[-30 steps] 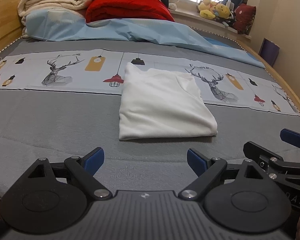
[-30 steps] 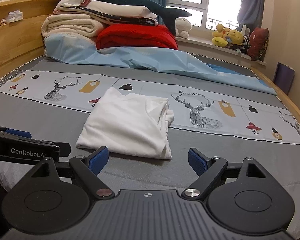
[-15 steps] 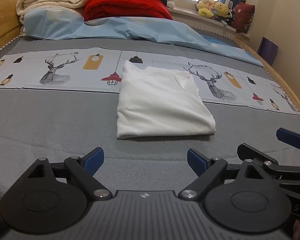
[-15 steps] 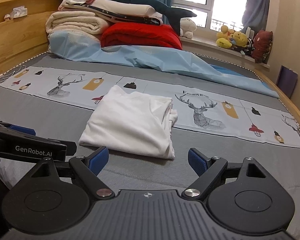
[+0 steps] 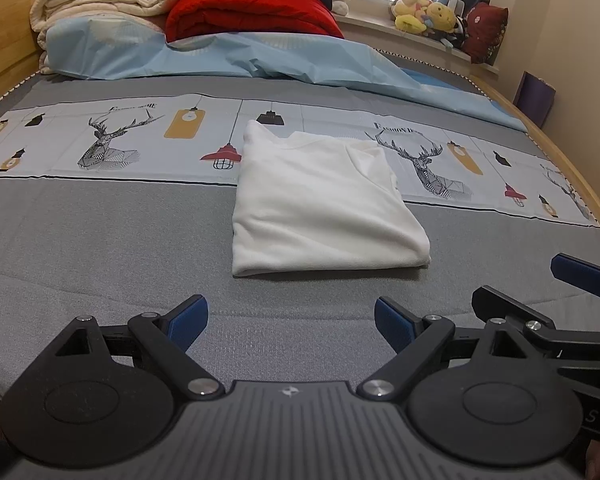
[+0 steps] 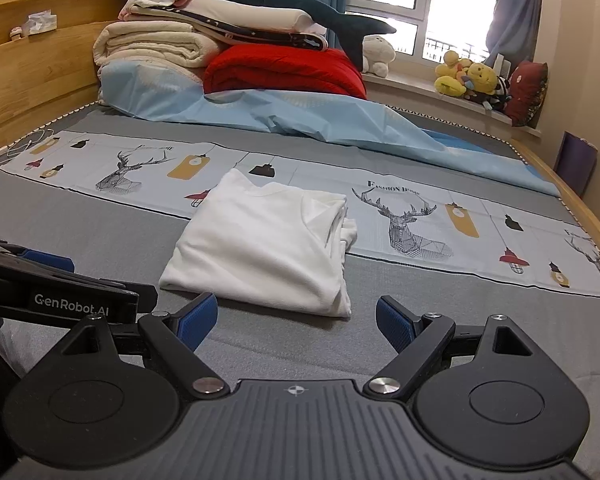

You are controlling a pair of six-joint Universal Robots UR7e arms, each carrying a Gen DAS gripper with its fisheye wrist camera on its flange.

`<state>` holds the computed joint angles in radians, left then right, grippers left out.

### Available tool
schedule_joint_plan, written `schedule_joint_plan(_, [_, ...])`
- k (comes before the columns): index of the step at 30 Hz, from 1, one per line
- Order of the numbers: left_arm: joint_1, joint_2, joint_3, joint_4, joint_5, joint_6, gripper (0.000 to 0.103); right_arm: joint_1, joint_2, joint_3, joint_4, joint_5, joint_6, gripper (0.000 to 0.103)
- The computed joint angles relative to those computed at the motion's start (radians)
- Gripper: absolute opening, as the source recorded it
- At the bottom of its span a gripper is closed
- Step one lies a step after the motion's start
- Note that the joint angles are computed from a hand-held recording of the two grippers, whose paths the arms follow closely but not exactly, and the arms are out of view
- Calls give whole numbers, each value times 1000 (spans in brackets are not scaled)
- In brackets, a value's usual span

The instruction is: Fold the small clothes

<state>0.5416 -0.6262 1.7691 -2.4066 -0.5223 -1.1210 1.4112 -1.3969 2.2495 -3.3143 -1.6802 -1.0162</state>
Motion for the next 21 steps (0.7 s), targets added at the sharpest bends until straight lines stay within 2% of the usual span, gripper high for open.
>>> schedule_joint_plan(21, [8,-5,3,5,-11,-4,93,-3,-6,-8,31,-3,7,87])
